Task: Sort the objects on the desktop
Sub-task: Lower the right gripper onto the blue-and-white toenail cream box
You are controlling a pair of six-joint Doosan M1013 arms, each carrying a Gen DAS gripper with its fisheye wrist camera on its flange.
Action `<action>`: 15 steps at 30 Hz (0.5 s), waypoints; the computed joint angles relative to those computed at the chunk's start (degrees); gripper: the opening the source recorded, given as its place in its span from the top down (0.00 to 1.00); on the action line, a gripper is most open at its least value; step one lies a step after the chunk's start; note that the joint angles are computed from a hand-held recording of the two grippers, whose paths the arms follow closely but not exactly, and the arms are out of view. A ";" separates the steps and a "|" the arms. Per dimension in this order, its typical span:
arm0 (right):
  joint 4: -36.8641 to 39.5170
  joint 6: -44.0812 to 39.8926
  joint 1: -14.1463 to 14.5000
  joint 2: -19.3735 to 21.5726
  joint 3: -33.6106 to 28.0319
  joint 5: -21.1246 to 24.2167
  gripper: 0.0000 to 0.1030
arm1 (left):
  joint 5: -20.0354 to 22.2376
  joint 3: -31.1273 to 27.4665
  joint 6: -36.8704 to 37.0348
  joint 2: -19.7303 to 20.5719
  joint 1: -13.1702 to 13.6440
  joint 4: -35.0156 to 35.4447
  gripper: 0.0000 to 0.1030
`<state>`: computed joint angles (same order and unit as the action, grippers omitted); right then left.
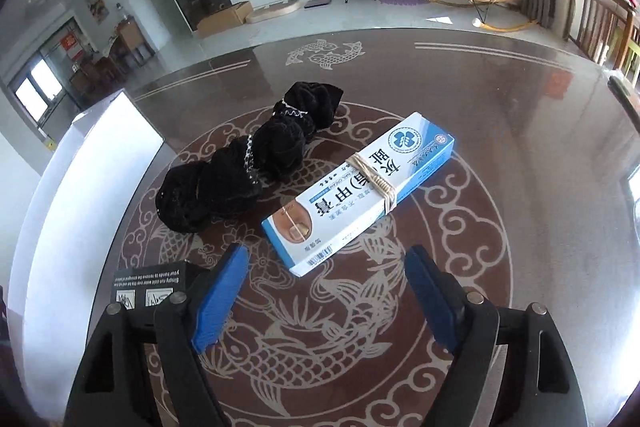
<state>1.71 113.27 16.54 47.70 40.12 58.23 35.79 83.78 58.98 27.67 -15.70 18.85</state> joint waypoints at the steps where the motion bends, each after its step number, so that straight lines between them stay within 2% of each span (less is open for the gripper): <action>1: -0.32 1.35 -0.27 3.02 -5.66 4.80 0.21 | 0.00 0.00 0.00 0.00 0.00 0.00 0.00; 2: -0.77 3.01 -0.33 5.70 -10.62 8.93 0.21 | 0.00 0.00 0.00 0.00 0.00 0.00 0.00; 6: -4.36 8.12 -0.16 13.82 -25.93 18.67 0.21 | -0.02 -0.02 0.04 0.02 0.01 -0.04 0.00; 8: -6.08 7.69 0.14 15.71 -29.58 19.88 0.19 | 0.00 -0.02 -0.05 0.01 -0.05 0.03 0.00; 9: -6.94 6.51 0.33 15.68 -29.48 19.60 0.26 | 0.01 -0.04 -0.06 0.02 -0.05 0.03 0.00; 10: -7.35 4.99 0.45 14.47 -26.99 17.63 0.40 | 0.01 -0.07 -0.06 0.04 -0.05 0.02 0.00; 11: -7.06 3.52 0.46 13.04 -24.05 15.47 0.47 | -0.02 -0.07 -0.09 0.05 -0.06 0.04 0.00; 13: -8.08 0.90 0.68 10.14 -18.25 12.07 0.52 | 0.00 -0.09 -0.08 0.06 -0.05 0.02 0.00; 15: -7.00 -2.47 0.57 5.92 -9.92 7.18 0.53 | 0.00 -0.09 -0.08 0.06 -0.05 0.02 0.00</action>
